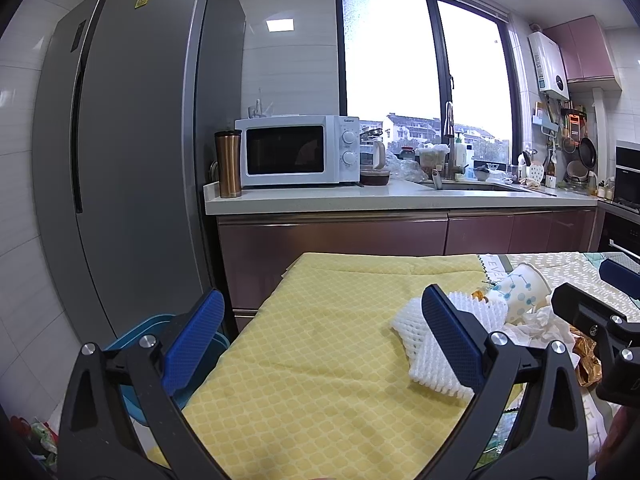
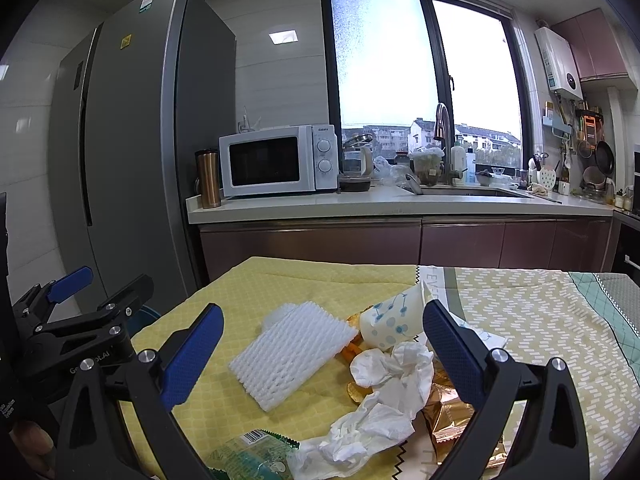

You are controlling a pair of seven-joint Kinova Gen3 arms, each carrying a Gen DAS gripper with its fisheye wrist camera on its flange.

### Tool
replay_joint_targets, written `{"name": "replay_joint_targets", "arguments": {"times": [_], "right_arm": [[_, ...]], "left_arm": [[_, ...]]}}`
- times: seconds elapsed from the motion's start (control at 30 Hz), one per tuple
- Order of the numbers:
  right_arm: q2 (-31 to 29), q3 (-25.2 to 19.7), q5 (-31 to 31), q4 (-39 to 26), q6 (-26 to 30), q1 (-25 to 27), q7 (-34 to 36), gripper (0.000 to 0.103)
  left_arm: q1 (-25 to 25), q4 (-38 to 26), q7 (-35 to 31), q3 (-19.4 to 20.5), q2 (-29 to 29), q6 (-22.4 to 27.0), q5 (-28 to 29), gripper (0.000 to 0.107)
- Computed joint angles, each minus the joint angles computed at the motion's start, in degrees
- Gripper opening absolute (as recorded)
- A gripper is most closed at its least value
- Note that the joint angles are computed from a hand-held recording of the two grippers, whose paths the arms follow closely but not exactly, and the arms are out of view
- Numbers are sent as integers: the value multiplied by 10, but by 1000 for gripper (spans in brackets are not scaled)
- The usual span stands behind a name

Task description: Collect trash

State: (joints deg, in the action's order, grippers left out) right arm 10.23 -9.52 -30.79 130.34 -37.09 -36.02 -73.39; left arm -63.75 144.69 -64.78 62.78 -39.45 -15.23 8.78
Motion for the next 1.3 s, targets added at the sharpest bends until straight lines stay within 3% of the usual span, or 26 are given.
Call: {"name": "replay_joint_targets", "arguments": {"times": [1.3], "right_arm": [[5,4,27,-2,11,11,-32,96]], "left_arm": [[-27,-1,20,32,-16,-17,-16,97]]}}
